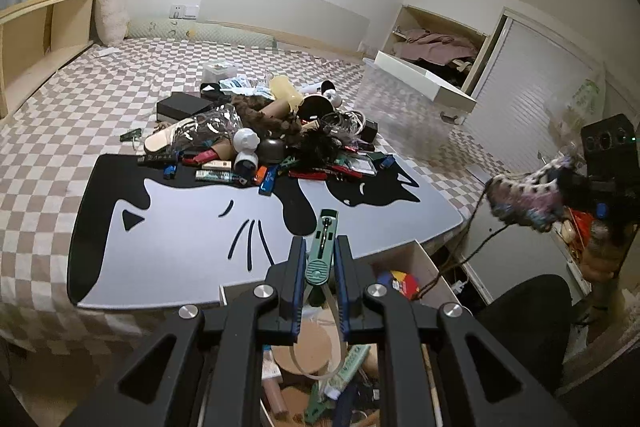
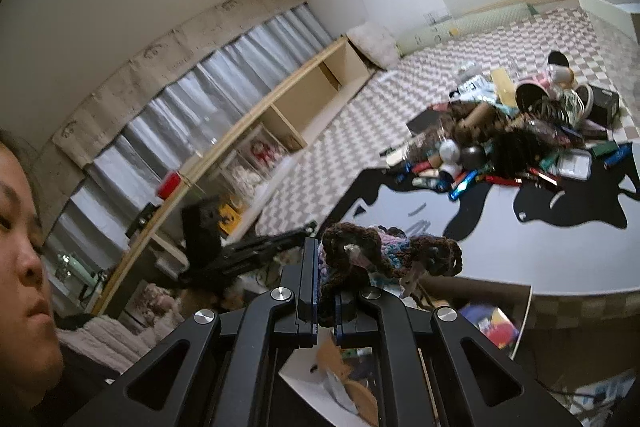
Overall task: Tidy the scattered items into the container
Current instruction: 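Carry the collar and clothespin over the white cardboard box with both grippers, then open the right gripper to drop the collar while the left gripper releases the clothespin into the box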
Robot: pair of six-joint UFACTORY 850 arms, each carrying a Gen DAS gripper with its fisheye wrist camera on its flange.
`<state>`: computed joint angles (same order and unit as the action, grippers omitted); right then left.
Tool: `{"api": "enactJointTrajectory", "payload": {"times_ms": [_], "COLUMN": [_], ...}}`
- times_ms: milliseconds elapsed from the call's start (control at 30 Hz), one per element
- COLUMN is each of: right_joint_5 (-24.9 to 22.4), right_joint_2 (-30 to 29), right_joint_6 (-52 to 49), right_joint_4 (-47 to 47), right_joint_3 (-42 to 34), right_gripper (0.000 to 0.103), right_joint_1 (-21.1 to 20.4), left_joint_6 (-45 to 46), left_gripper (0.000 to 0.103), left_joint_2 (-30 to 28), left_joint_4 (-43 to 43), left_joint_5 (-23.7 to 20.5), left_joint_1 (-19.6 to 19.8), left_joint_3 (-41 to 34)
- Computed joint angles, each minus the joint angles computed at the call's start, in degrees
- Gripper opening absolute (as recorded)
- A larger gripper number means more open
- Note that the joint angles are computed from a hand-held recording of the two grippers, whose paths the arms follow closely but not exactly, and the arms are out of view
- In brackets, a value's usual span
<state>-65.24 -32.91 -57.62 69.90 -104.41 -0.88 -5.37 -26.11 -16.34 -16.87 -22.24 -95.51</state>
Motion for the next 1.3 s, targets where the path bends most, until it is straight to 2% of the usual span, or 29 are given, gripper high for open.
{"api": "enactJointTrajectory", "payload": {"times_ms": [533,800,867,1033,1300], "right_joint_5": [0.8,7.1,8.6,8.9,8.8], "right_joint_2": [-5.4,-7.2,-7.8,-11.0,-12.2], "right_joint_6": [14.2,18.3,19.1,22.6,25.4], "right_joint_4": [-15.8,-23.7,-25.6,-30.0,-36.8], "right_joint_3": [-1.5,-2.9,-3.5,-6.1,-6.3], "right_gripper": [0.007,0.007,0.007,0.007,0.007], "right_joint_1": [2.4,4.3,4.8,5.8,6.9], "left_joint_6": [1.0,0.9,0.2,-2.2,-12.5], "left_gripper": [0.014,0.014,0.014,0.014,0.014], "left_joint_2": [0.4,-1.4,-2.0,-3.8,-7.6], "left_joint_4": [-3.4,-4.9,-4.2,-2.7,9.0], "left_joint_5": [-3.1,-4.9,-5.4,-7.2,-10.6], "left_joint_1": [-1.3,-1.5,-1.5,-1.4,-1.8], "left_joint_3": [2.4,1.6,1.1,-0.3,-3.9]}}
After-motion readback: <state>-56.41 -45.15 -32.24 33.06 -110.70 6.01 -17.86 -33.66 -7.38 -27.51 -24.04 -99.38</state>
